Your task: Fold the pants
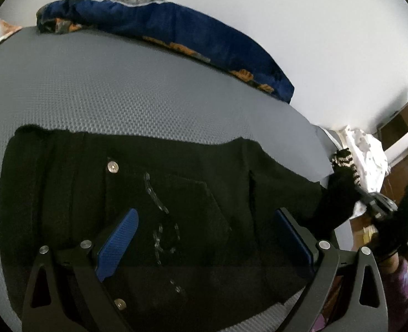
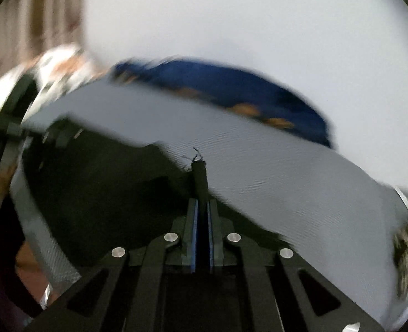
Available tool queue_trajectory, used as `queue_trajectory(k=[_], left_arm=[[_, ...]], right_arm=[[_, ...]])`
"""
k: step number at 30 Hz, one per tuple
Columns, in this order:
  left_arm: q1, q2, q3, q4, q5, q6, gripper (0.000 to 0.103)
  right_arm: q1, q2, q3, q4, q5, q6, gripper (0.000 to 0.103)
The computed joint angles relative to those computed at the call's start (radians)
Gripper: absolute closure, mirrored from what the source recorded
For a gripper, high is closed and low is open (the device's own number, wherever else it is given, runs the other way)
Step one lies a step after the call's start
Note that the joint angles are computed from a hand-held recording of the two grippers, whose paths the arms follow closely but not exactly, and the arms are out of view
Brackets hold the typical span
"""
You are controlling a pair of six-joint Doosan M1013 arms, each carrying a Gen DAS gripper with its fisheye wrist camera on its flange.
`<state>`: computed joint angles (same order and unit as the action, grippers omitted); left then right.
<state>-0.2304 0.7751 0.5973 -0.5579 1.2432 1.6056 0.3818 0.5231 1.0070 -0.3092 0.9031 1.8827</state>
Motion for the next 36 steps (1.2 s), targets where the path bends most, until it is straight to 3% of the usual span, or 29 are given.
queue_trajectory(k=[7,9,12,13,15,17,18,20,24,26,28,31,34,36], left_arm=[[-0.016,0.000,-0.032,0.027,0.025,-0.002,0.006],[-0.023,-0.004,-0.037,0.036,0.032,0.001,0.006],[-0.038,-0.020,-0.024,0.059,0.028,0.023,0.006],[-0.042,-0.027,-0.017,0.066,0.025,0.034,0.006],[-0.052,-0.032,-0.014,0.081,0.032,0.052,0.006],[-0.062,-0.020,-0.038,0.088,0.063,0.054,0.006],[-0.068,-0.010,-0.057,0.087,0.084,0.054,0.006],[-0.078,0.001,-0.080,0.080,0.103,0.055,0.006],[-0.096,0.003,-0.094,0.074,0.115,0.085,0.006],[-0.102,-0.013,-0.073,0.088,0.103,0.109,0.006],[-0.105,-0.024,-0.055,0.105,0.101,0.135,0.006],[-0.105,-0.023,-0.051,0.124,0.113,0.132,0.006],[-0.099,-0.012,-0.059,0.108,0.133,0.094,0.006],[-0.094,-0.008,-0.059,0.089,0.135,0.069,0.006]], right_arm=[[-0.090,-0.187,0.247,-0.164,-0.060,0.404,0.099],[-0.118,-0.242,0.345,-0.266,-0.028,0.576,0.094],[-0.187,-0.310,0.480,-0.228,0.042,0.836,0.087],[-0.207,-0.343,0.536,-0.201,0.026,0.940,0.087],[-0.198,-0.386,0.601,-0.258,0.012,1.094,0.087],[-0.175,-0.383,0.594,-0.285,0.005,1.072,0.087],[-0.161,-0.374,0.580,-0.273,-0.035,1.015,0.087],[-0.157,-0.351,0.547,-0.166,-0.115,0.860,0.087],[-0.161,-0.283,0.460,0.008,-0.141,0.594,0.076],[-0.153,-0.251,0.420,0.004,-0.108,0.561,0.062],[-0.151,-0.246,0.417,-0.073,-0.080,0.618,0.043],[-0.178,-0.264,0.445,-0.155,-0.032,0.723,0.035],[-0.220,-0.258,0.443,-0.124,0.074,0.695,0.033],[-0.243,-0.266,0.462,-0.061,0.078,0.652,0.033]])
